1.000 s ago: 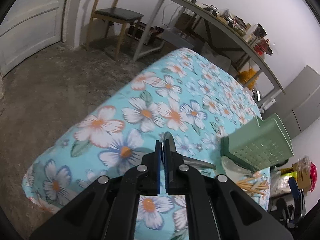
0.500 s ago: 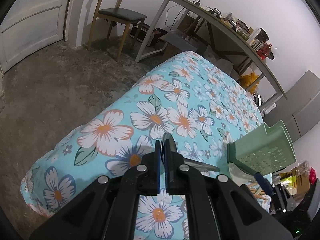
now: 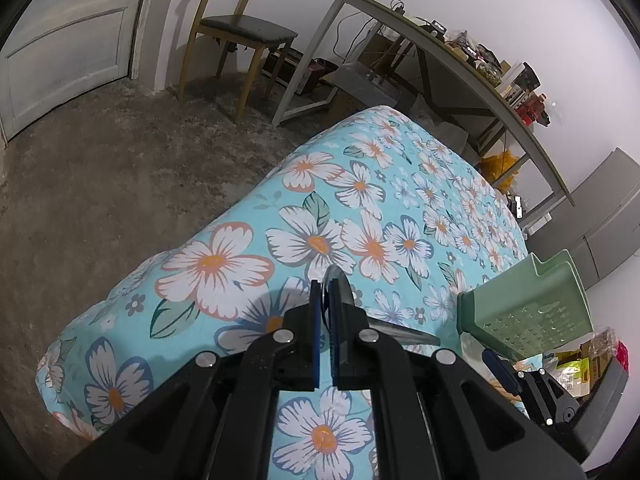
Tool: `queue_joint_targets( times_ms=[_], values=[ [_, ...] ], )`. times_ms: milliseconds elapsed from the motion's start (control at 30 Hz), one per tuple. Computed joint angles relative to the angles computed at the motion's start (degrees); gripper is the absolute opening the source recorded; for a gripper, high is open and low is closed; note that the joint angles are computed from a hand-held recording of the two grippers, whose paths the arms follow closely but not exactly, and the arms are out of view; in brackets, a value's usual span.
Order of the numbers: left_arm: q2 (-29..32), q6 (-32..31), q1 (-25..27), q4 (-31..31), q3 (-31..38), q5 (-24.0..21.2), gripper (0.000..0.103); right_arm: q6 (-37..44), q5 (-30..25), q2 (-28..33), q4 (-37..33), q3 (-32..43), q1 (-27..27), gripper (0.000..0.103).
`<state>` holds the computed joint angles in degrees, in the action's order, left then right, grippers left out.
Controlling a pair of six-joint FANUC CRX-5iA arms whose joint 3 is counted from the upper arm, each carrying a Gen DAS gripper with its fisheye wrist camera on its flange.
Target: Organize utensils
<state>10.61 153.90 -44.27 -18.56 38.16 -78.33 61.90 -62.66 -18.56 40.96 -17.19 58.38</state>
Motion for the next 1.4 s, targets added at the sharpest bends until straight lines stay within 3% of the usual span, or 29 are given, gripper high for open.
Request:
queue_joint_targets(
  times_ms=[100,167,500,833,1067,1233,1333,1400],
  values=[
    [-0.01,-0.16,0.01,-0.05,0.07,-0.03,0.003,-0.54,-0.75,1.25,0.47,0.43,-0.22,0.019],
    [-0.01,-0.09,-0.02,-0.14,0.10,-0.07,0.003,-0.30,-0.76,1.91,-0.24,1.22,-0.75,0.006],
    [-0.58,1.30,-2.12,-4.90,1.45,0.20,0.002,-4.45,2.86,-2.02,1.37,2.42,-0.86,0.002],
    [0.42,1.10,-8.15,-16.37,8.87,-2.06,0.002,-3.24,7.67,-7.08,-11.68,9.74,-7.61,0.000],
    [2.26,-1.95,-13.52,-25.11,16.44,-1.91,0.002,-4.04,10.24,-10.56,-12.59,10.08,-9.64,0.000],
    [5.59,-7.85,-16.96,-29.87,24.36,0.14,0.002,-4.92,11.70,-13.64,-12.72,9.72,-10.54,0.000],
    [10.77,-14.45,-17.77,-30.48,33.54,-1.90,0.002,-5.50,12.83,-15.24,-12.02,9.44,-11.28,0.000],
    [16.36,-20.65,-17.90,-30.25,43.18,-5.24,0.002,-5.12,13.47,-16.23,-12.90,9.88,-12.53,0.000]
  ],
)
